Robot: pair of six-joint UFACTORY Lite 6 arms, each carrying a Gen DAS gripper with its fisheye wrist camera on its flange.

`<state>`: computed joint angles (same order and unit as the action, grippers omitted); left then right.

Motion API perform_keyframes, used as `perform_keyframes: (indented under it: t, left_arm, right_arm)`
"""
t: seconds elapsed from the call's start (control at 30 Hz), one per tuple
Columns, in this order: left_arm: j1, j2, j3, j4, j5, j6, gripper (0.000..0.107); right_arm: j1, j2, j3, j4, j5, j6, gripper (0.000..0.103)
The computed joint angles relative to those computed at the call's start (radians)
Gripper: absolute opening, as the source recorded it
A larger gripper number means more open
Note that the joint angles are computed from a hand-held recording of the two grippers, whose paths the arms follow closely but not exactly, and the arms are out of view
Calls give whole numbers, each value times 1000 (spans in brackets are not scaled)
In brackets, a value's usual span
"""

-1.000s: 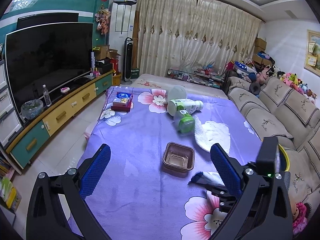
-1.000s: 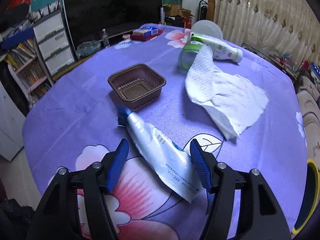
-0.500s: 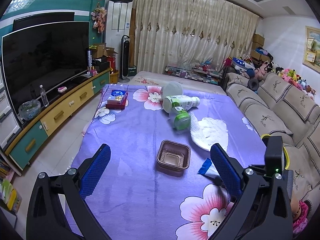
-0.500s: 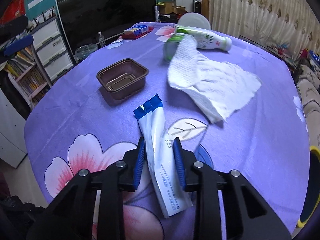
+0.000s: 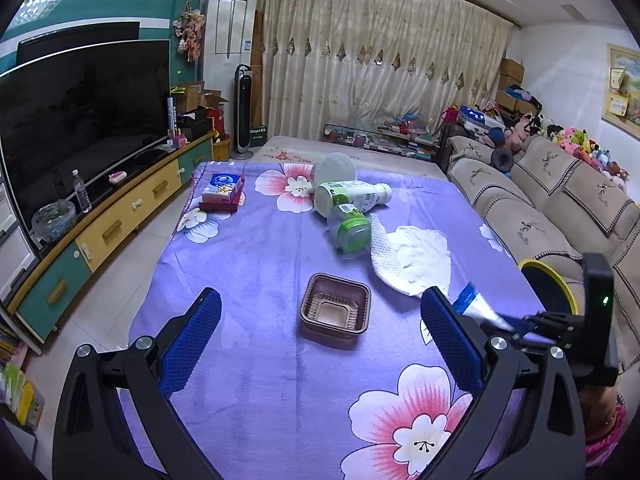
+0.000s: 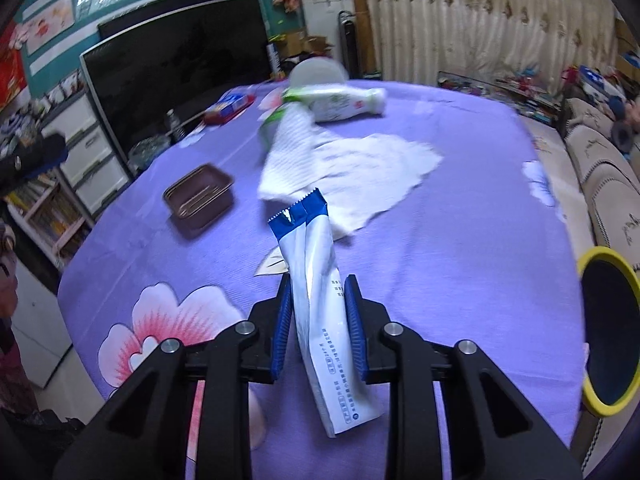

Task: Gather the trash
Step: 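Carry the tube over the bin and open the right gripper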

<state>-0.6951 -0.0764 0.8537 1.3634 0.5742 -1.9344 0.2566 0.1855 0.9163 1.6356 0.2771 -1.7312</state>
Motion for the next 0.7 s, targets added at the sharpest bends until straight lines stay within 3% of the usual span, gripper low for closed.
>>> perform_keyframes:
  t: [0.4, 0.7]
  left_arm:
    - [2, 164, 135, 4, -48, 22, 98]
    - [0, 294, 261, -26, -75, 75, 98]
  right_arm:
    - [-335, 49, 68, -64, 37, 30, 25]
    - [-559, 256, 285, -176, 12, 130, 25]
